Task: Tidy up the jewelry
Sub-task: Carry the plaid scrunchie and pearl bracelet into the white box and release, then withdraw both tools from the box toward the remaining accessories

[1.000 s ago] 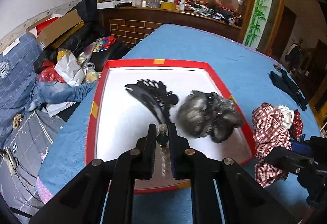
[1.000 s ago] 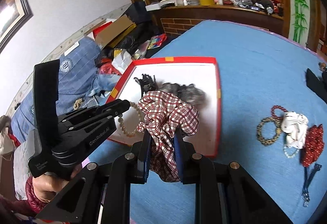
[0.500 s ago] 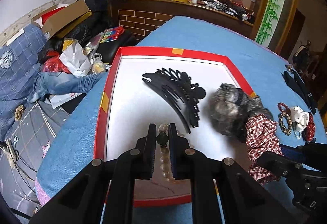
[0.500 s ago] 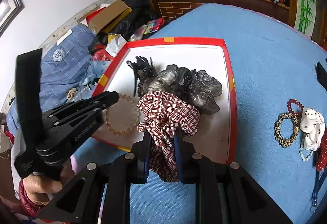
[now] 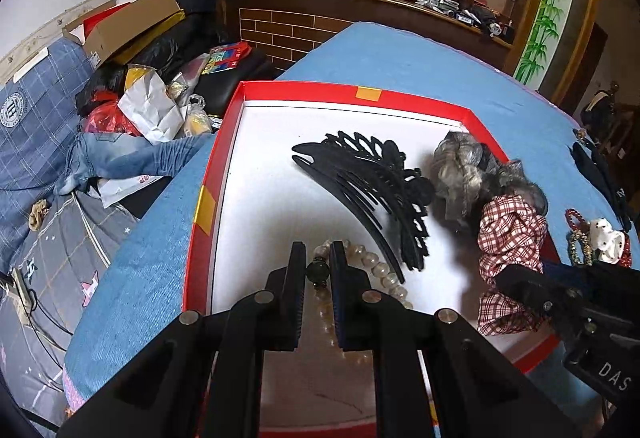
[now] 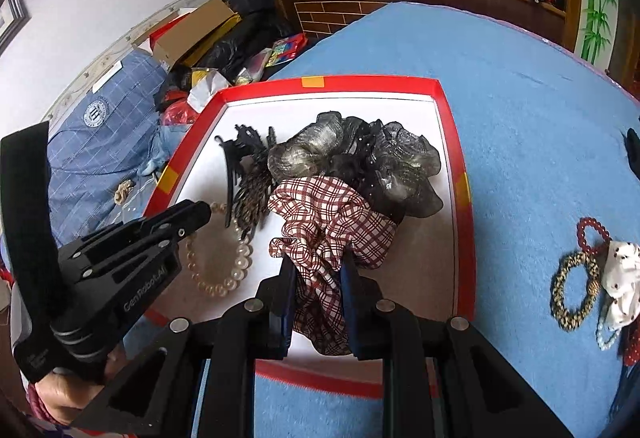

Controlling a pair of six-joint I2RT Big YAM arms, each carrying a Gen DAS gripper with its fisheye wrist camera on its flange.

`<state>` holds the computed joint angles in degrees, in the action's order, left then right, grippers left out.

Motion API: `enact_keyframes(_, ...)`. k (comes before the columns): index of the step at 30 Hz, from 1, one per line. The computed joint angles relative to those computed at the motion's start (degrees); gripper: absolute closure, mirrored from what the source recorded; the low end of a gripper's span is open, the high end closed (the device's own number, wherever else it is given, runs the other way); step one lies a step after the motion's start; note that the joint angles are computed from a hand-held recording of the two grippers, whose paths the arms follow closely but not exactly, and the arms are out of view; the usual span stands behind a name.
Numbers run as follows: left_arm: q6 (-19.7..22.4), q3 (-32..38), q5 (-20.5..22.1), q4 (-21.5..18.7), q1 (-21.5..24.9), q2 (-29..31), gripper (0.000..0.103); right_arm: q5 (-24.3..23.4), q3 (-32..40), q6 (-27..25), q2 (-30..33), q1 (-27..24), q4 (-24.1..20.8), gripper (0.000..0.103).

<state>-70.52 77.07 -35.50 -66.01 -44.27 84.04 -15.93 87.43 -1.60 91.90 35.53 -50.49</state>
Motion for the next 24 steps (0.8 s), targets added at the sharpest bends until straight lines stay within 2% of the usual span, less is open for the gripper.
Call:
enact_keyframes(14,0.08,0.2,0.06,-0.12,0.14,0.48,0.092,-1.19,-0.59,0.0,0.07,-0.22,0.07,0.076)
enact_keyframes(16,0.06,0.22,0.07,-0.15,0.12,0.47,0.087,-1.32,-0.68,-0.02,-0.03,-0.26,0.07,0.072)
enact_keyframes(19,0.1,0.44,-0.64,-0.35,-0.26,0.58,0.08,-1.4,-0.76,-0.04,-0.29,-0.45,-0.2,0.056)
enact_keyframes(20,-0.08,0.68,-1.04,-0.74,-0.47,0.67,0.074,-1.47,-0.9,0.04,-0.51,-0.46,-0.09,0.053)
enact_keyframes(21,-0.2,0.73,-1.31,-0.81,-0.61,0.62,0.069,-1.59,-1.1,0.09,-0.78,-0.52,0.14,0.053)
enact_keyframes(24,-0.48,1.18,-2.04,-1.45,-1.07,0.57,0.068,-1.73,-1.6,-0.05,-1.63,-0.5,0.52,0.053)
